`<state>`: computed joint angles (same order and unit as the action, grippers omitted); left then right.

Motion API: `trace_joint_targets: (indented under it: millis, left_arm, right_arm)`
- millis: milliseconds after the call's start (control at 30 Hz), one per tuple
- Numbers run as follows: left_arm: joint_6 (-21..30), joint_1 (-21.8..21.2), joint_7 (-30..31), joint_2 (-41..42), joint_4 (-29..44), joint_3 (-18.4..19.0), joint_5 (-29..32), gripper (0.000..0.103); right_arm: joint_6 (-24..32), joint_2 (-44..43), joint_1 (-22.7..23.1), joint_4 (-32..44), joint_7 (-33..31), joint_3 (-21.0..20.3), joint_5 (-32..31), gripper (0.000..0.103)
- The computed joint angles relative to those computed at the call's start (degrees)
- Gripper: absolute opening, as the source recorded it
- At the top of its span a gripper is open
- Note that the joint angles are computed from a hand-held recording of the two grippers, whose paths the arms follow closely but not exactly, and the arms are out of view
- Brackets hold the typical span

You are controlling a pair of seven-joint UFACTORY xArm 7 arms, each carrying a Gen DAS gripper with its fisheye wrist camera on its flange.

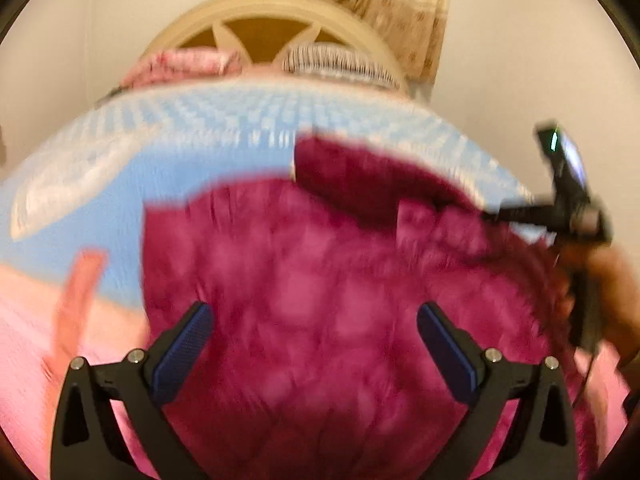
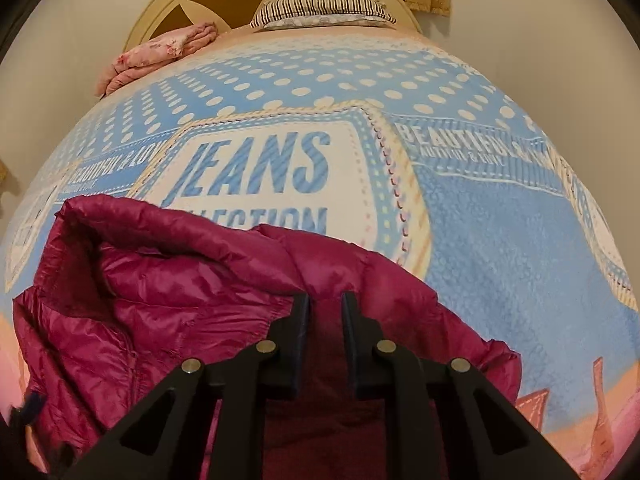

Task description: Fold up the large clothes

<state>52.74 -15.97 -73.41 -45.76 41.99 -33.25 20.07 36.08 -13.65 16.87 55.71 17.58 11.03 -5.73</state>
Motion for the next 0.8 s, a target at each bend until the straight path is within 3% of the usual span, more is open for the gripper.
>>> trace_joint_targets:
  millis: [167, 233, 300, 367, 533, 633, 800]
  left_arm:
    - [-2.17, 7.65, 4.41, 6.19, 7.88, 2.74, 6.2, 0.103]
    - [-4.06, 8.97, 6.37, 10.98, 10.1, 4.01, 7.31, 0.103]
    - [-2.48, 9.73, 7.96, 16.52, 12.56, 3.98, 8.84, 0.103]
    - [-0.9, 9.3, 7.66, 20.85, 13.86, 3.97, 10.36, 0.103]
    - [5.42, 5.56, 5.23, 22.26, 11.89, 5.07, 10.5, 0.103]
    - [6.7, 1.97, 5.22, 23.16, 9.31, 7.03, 7.88, 0.103]
    - [3.91, -1.2, 3.49, 21.46, 5.93, 10.08, 8.23, 0.103]
  right_arm:
    - [-2.26, -0.62, 0.46, -1.89, -2.12, -0.8, 2.22, 0.017]
    - [-2.8, -0.45, 0.54, -2.08, -2.52, -0.95, 3.04, 0.017]
    - [-3.62, -0.56, 0.59, -2.7, -3.12, -1.21, 3.84, 0.017]
    - [-4.18, -0.68, 0.67, -3.28, -3.63, -1.46, 4.86, 0.017]
    - [-3.84, -0.76, 0.33, -3.85, -4.67, -1.5, 5.03, 0.017]
    - [-3.17, -0.49, -0.15, -3.94, -4.66, -1.74, 5.12, 0.017]
    - [-4.56, -1.63, -0.43, -5.58, -4.39, -1.93, 5.82, 0.017]
